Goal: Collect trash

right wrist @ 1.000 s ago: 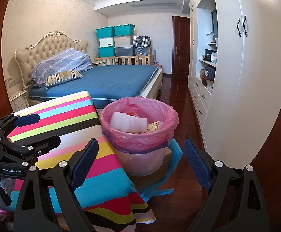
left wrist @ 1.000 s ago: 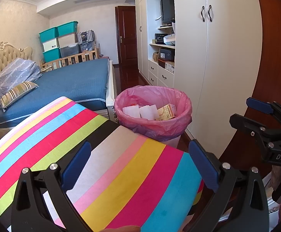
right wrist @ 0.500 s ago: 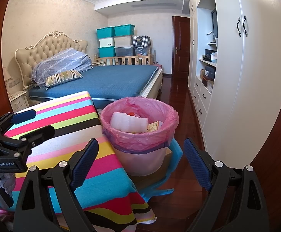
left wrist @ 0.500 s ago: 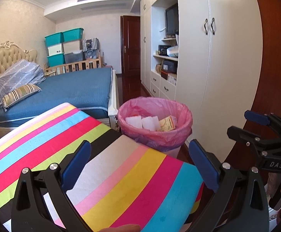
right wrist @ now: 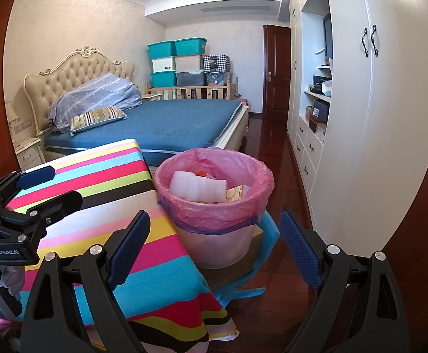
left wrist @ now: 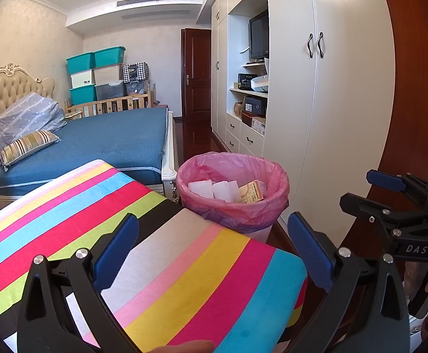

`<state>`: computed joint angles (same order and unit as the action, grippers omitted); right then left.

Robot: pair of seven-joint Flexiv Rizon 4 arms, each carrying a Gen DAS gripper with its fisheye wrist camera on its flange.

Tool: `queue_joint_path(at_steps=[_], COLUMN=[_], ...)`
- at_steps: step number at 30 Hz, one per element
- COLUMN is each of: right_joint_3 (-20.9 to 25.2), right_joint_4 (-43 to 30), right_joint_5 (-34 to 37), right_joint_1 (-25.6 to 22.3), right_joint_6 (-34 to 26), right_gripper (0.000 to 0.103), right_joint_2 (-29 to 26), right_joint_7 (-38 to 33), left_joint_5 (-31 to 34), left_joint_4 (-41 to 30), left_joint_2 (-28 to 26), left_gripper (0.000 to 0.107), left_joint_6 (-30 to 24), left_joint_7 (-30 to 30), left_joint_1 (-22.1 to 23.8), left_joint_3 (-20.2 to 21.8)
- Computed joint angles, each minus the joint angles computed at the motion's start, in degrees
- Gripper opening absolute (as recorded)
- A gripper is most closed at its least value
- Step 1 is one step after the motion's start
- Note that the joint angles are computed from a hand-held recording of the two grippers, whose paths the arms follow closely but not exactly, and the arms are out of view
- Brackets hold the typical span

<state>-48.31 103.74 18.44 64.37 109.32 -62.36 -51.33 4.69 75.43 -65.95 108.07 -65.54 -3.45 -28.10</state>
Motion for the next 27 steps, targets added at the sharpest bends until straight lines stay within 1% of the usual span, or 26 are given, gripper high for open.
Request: queue_joint_path(at_steps=[15,16,18,19,20,22,23,25,27], right_joint_3=[-0.17,-0.08,0.12,0.18,0.1,0.07,0.68,3.71,8.46], right_joint_4=[-0.25,-0.29,-0.7,-0.97,-1.39,-2.73,-3.89,-7.02,-12.38], right_joint_5=[-0.07,-0.16,-0.5,-0.85,-1.29,-2.49,-3.58,-6.97,-12.26], right_joint_1=[0.1,0.03,-0.11,-0.1,0.01,0.29,0.04,-1.56,-3.97], right_joint_6=[-0.36,-0.32,-0.78,-1.08,-1.32,-2.02,-2.45,-3.05,-4.94], right_gripper=[0.084,0.084,0.084,0.084,0.084,0.084,0.084,0.084,0.084], right_joint_2=[-0.27,-0.24,-0.31,-0.33,-0.48,-0.9,-0.87,-0.32,-0.17], right_joint_7=[0.04,0.1,0.25,0.31,0.32,0.32,0.17,-0.95,-3.08], left_joint_5=[0.03,-0.19,-1.17,-1.01,-0.12,2.26,2.29,-1.74,-5.74], left_joint_4=[0.14,0.16,0.9,1.07,1.77,4.34,5.57,9.08,13.05], left_joint_2=[-0.03,0.01,0.92,0.85,0.85,1.7,2.49,5.03,7.82], left_gripper=[0.098,0.098,0.098,0.098,0.098,0.098,0.098,0.098,0.098], left_joint_6=[0.41,0.84,2.33,3.32,4.27,2.74,2.65,4.78,5.96], left_joint_7=[-0.33,-0.44,-0.76,-0.96,-1.27,-1.7,-2.68,-4.15,-5.87], left_joint_1=[-0.19,-0.53,-1.9,-1.82,-0.69,3.46,4.36,3.87,3.82], left_joint_3=[0.83,1.47,4.81,5.24,4.77,2.6,3.26,8.76,14.93])
